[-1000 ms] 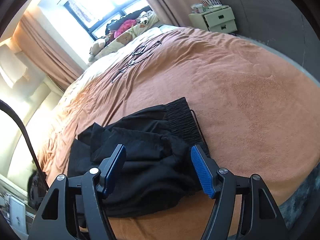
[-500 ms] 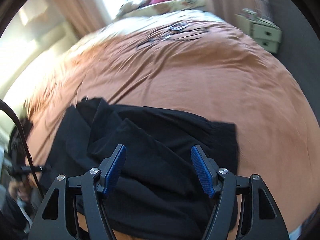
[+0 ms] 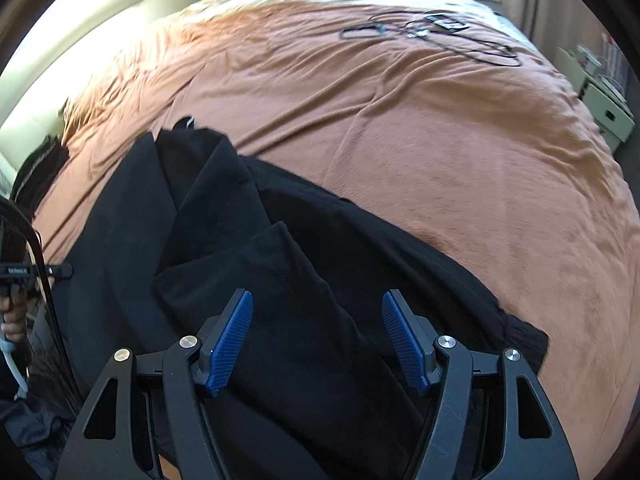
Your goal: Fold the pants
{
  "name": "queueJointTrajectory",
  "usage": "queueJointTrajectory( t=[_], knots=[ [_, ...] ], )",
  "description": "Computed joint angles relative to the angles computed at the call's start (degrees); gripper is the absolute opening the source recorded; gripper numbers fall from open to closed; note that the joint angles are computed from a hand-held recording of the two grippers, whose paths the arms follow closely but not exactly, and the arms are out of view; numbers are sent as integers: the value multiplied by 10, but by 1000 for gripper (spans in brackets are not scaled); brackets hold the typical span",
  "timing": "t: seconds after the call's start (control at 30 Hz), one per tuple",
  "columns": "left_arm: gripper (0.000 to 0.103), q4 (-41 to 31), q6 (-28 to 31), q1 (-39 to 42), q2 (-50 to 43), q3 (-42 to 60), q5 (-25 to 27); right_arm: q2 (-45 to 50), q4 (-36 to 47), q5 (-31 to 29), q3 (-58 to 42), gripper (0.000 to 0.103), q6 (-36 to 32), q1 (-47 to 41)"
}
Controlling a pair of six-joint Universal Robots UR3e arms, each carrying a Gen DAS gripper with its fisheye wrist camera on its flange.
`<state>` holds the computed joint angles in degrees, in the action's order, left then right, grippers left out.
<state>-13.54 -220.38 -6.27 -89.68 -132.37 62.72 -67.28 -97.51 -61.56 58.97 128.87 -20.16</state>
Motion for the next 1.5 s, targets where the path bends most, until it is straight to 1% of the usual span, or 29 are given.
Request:
queueJointTrajectory(
  t=[0.03, 0.07, 0.1, 0.13, 0.17, 0.2, 0.27, 0.33, 0.4, 0.43, 0.6, 0.7, 0.8, 0.87, 0.93, 1.03, 1.13, 1.2, 1.23, 1.27, 1.3, 1.33, 1.37, 1.4, 1.5],
  knots=[
    [6, -2, 4, 4, 4, -4, -3, 13, 12, -8, -17, 60, 0, 7],
    [6, -4, 5, 6, 5, -5, -3, 24, 24, -16, -33, 44, 0, 14],
    [7, -5, 6, 7, 6, -5, -3, 33, 22, -29, -39, 25, 6, 24],
    [10, -4, 5, 5, 5, -5, -1, 33, 11, -38, -34, 16, 9, 28],
    [11, -5, 5, 4, 4, -4, 0, 29, -4, -40, -23, 5, 11, 30],
    [13, -6, 5, 4, 4, -4, 1, 24, -17, -36, -14, 2, 15, 29],
    [17, -6, 3, 1, 5, -2, 3, 12, -34, -20, 2, 1, 29, 17],
    [32, -9, 5, 2, 10, -3, 6, -1, -53, -2, 11, 1, 46, -2],
    [41, 1, 1, 0, 20, -9, 16, -15, -73, 9, 21, 0, 65, -21],
    [42, 6, 0, 0, 22, -11, 18, -20, -86, 15, 23, 0, 77, -32],
    [42, 16, 2, 7, 20, -16, 11, -36, -151, 11, 50, 0, 128, -65],
    [42, 18, 1, 8, 19, -19, 9, -36, -198, -10, 62, 0, 173, -72],
    [42, 19, 1, 9, 20, -22, 9, -27, -226, -30, 62, 0, 210, -66],
    [42, 20, 2, 12, 23, -26, 9, -26, -258, -56, 75, 0, 237, -49],
    [42, 18, 2, 14, 24, -27, 8, -31, -273, -77, 88, 0, 252, -44],
    [42, 13, 4, 17, 28, -29, 8, -28, -254, -102, 78, 0, 251, -33],
    [42, 7, 11, 20, 27, -26, 4, -27, -220, -146, 62, 2, 257, -13],
    [42, 10, 10, 17, 21, -21, 3, -50, -226, -156, 84, 10, 252, -10],
    [42, 12, 8, 16, 18, -19, 3, -61, -225, -144, 92, 12, 243, -14],
    [42, 14, 7, 14, 16, -17, 4, -79, -224, -129, 110, 21, 231, -19],
    [42, 15, 7, 13, 14, -15, 5, -98, -227, -121, 128, 35, 221, -21],
    [42, 14, 6, 12, 12, -11, 5, -115, -235, -113, 149, 43, 210, -26],
    [42, 16, 6, 13, 11, -12, 4, -141, -249, -105, 178, 56, 199, -29],
    [42, 17, 5, 13, 11, -12, 4, -160, -255, -95, 197, 58, 188, -34],
    [42, 19, 5, 16, 18, -19, 1, -232, -226, -29, 260, 58, 126, -62]
  ],
)
